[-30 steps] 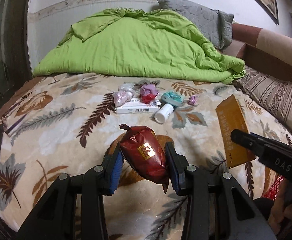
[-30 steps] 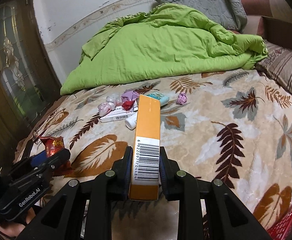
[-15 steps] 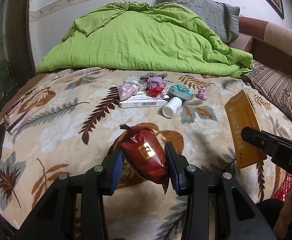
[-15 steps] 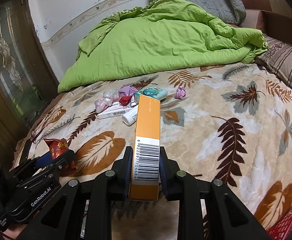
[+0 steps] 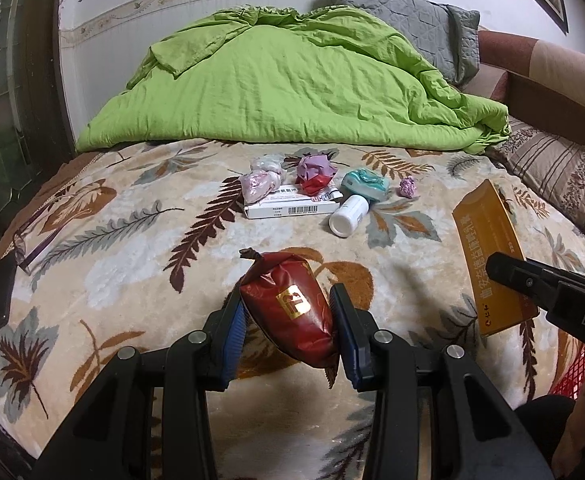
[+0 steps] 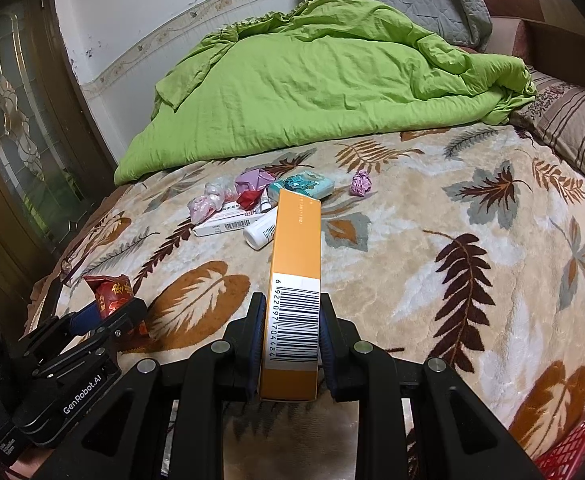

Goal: Collect trash
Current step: 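Carry the red wrapper and orange box over the red wastebasket with both tools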

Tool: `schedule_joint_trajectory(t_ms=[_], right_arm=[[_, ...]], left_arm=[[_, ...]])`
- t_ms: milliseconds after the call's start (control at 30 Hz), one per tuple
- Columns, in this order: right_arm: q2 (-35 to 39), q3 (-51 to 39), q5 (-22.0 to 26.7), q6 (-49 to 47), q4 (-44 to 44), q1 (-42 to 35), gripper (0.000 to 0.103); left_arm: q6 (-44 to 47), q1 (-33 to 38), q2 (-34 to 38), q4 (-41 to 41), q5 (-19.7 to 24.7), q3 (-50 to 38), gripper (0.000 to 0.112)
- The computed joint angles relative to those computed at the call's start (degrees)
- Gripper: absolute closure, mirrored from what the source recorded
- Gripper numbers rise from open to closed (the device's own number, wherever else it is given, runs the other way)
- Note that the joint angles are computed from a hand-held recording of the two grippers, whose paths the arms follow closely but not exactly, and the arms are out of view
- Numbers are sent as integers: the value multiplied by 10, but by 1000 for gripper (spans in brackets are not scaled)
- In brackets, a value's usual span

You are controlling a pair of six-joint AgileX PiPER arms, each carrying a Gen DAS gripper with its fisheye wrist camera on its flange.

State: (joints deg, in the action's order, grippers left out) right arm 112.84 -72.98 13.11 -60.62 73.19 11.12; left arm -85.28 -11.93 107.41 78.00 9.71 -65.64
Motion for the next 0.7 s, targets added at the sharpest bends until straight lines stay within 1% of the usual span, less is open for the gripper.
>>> schedule_joint_trajectory(t_ms=[167,400,700], right_arm=[[0,-1,1,4,-4,0,76],[-1,-1,0,6,-4,1,76],[-4,16,0,-80,92,-3,76]], left_arm=[[18,6,0,-15,-4,-2,73],[10,5,0,-4,-4,-2,73],[0,1,-1,4,1,0,73]])
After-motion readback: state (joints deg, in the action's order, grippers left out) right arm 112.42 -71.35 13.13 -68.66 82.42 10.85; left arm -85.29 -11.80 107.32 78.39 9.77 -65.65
